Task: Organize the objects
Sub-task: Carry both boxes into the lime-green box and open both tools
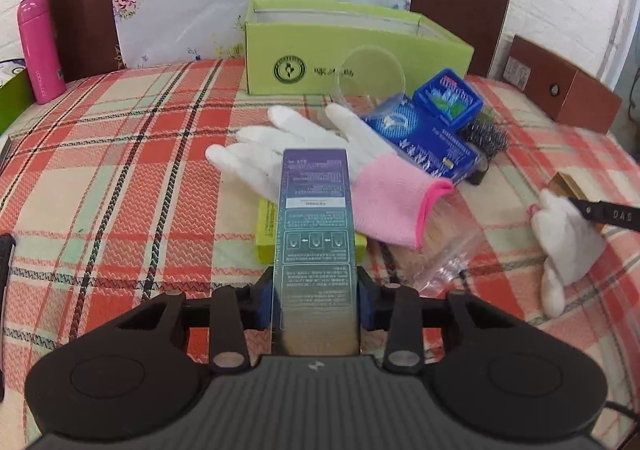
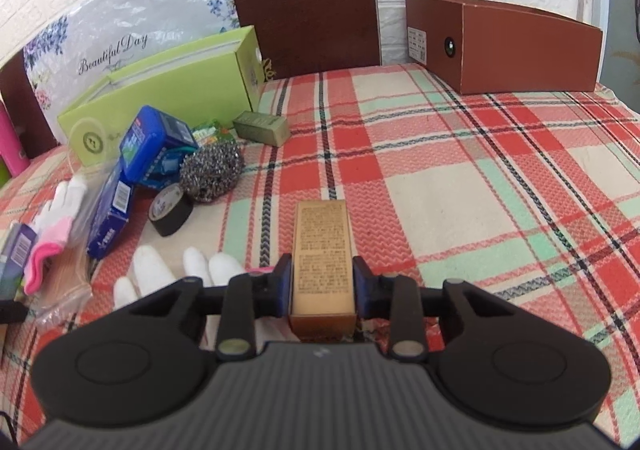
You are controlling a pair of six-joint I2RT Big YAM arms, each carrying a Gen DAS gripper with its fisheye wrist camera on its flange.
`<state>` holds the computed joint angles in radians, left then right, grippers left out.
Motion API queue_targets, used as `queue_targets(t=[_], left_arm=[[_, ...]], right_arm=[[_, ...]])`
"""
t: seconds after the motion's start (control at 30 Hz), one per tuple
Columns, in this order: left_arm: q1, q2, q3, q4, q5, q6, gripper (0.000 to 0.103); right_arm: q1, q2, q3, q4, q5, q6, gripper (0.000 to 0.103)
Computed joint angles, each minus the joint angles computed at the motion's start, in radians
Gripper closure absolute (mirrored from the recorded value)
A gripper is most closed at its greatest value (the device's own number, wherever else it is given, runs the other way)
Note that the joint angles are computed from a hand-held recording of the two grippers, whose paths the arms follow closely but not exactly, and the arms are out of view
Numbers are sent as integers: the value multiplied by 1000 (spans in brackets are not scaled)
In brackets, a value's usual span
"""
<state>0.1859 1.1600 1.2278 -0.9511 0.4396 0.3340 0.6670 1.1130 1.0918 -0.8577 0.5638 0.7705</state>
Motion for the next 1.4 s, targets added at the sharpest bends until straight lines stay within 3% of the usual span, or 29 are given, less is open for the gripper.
queue_targets(t=[0.27, 0.47, 0.6, 0.87, 1.1, 1.3, 1.37, 1.4], left_arm=[[-15, -4, 68, 24, 86, -15, 62], [-66, 32, 150, 110, 102, -90, 62], [-113, 87, 225, 162, 56, -134, 62], [-177, 271, 447, 155, -52, -220, 62], [-222, 464, 678, 100, -122, -290, 62], [-250, 591, 809, 60, -172, -291, 62], [-251, 596, 782, 123, -184, -303, 56], [-250, 591, 759, 152, -195, -292, 33]], right_arm=[[18, -39, 24, 84, 44, -45, 73], [5, -1, 96, 193, -28, -169, 73], [-5, 61, 164, 245, -79, -238, 73], [-46, 207, 318, 309, -145, -312, 73], [-134, 383, 493, 298, -193, -347, 73], [-196, 531, 626, 248, -231, -348, 73], [-208, 573, 664, 224, -252, -351, 73], [-215, 591, 681, 207, -275, -351, 72]])
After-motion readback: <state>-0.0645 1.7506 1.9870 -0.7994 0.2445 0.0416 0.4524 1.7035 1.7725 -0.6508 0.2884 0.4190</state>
